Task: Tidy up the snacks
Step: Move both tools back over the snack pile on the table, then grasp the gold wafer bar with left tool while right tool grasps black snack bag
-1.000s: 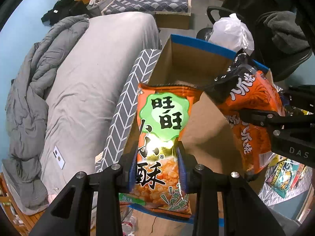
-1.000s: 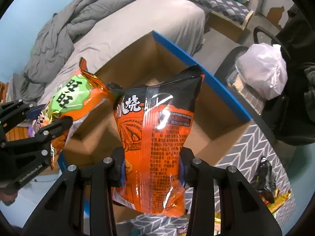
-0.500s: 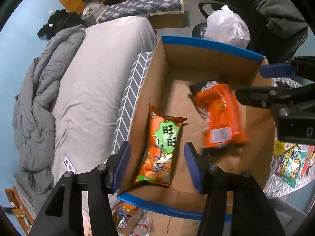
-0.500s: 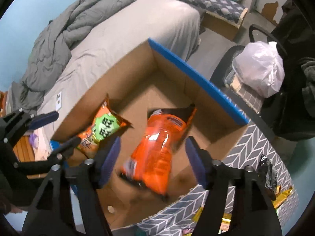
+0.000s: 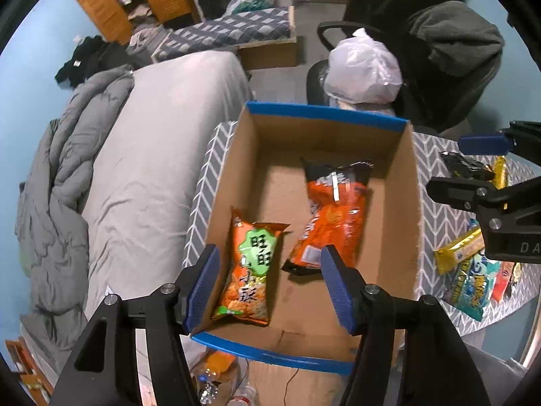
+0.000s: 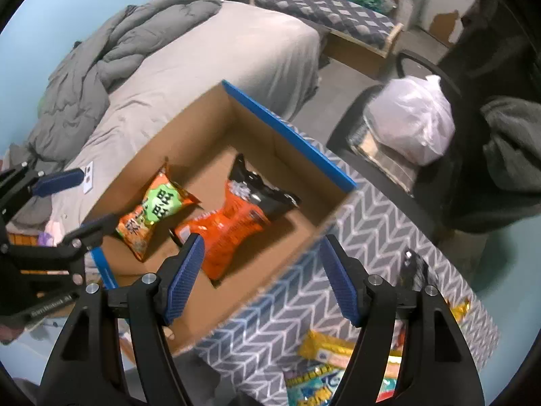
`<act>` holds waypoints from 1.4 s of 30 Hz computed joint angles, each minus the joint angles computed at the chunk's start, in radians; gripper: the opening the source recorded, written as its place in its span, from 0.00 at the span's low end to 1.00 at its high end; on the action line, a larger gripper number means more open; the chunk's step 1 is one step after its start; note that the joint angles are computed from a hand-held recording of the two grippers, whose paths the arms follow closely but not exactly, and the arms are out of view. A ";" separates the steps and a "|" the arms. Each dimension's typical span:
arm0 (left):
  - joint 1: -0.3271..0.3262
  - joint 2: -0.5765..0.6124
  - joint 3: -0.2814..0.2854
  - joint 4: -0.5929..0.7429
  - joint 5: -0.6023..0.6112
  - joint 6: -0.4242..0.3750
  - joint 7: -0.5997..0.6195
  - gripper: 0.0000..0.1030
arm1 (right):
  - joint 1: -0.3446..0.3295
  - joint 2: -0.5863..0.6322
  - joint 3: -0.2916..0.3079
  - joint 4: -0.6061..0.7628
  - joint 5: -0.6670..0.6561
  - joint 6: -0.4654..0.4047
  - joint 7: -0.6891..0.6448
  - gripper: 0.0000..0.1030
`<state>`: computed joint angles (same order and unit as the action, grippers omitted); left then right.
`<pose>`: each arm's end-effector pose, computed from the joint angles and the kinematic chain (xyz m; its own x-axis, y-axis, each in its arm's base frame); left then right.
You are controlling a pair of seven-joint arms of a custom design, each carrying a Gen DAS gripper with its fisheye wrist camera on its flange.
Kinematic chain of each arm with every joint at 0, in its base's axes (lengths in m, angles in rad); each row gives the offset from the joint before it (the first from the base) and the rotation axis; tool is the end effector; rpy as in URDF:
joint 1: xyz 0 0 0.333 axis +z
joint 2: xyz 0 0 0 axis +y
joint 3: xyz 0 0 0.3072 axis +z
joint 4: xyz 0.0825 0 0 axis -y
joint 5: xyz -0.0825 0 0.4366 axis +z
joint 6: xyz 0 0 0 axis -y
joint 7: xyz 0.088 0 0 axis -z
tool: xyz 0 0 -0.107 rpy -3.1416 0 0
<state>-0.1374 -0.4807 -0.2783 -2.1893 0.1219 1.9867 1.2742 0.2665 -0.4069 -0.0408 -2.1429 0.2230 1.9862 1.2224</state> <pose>0.4478 -0.2074 0.5782 -0.1126 -0.9803 -0.1621 -0.9378 0.1587 -0.3088 0.4949 0.1255 0.5770 0.5028 -0.8531 -0.1392 -0.8421 -0.4471 -0.3016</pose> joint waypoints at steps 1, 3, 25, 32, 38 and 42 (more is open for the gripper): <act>-0.005 0.003 -0.002 0.005 -0.004 0.004 0.003 0.63 | -0.007 -0.013 -0.004 -0.008 -0.004 -0.004 0.004 0.70; -0.014 0.007 -0.006 0.012 -0.012 0.010 0.008 0.64 | -0.020 -0.041 -0.008 -0.025 -0.018 -0.014 0.020 0.70; -0.157 0.209 -0.054 0.188 -0.031 0.075 0.172 0.65 | -0.230 -0.294 -0.115 -0.178 -0.201 -0.153 0.177 0.72; -0.203 0.282 -0.059 0.244 -0.047 0.095 0.237 0.66 | -0.291 -0.344 -0.147 -0.210 -0.236 -0.190 0.209 0.73; -0.237 0.339 -0.057 0.282 -0.088 0.108 0.287 0.70 | -0.343 -0.375 -0.170 -0.234 -0.257 -0.203 0.247 0.76; -0.255 0.383 -0.057 0.310 -0.106 0.106 0.313 0.71 | -0.383 -0.393 -0.184 -0.260 -0.272 -0.202 0.277 0.77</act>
<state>-0.3926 -0.0980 -0.3356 -1.8795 0.0161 2.0924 1.5873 -0.1167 -0.8003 -0.2252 -2.4031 -0.0493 1.7841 1.4998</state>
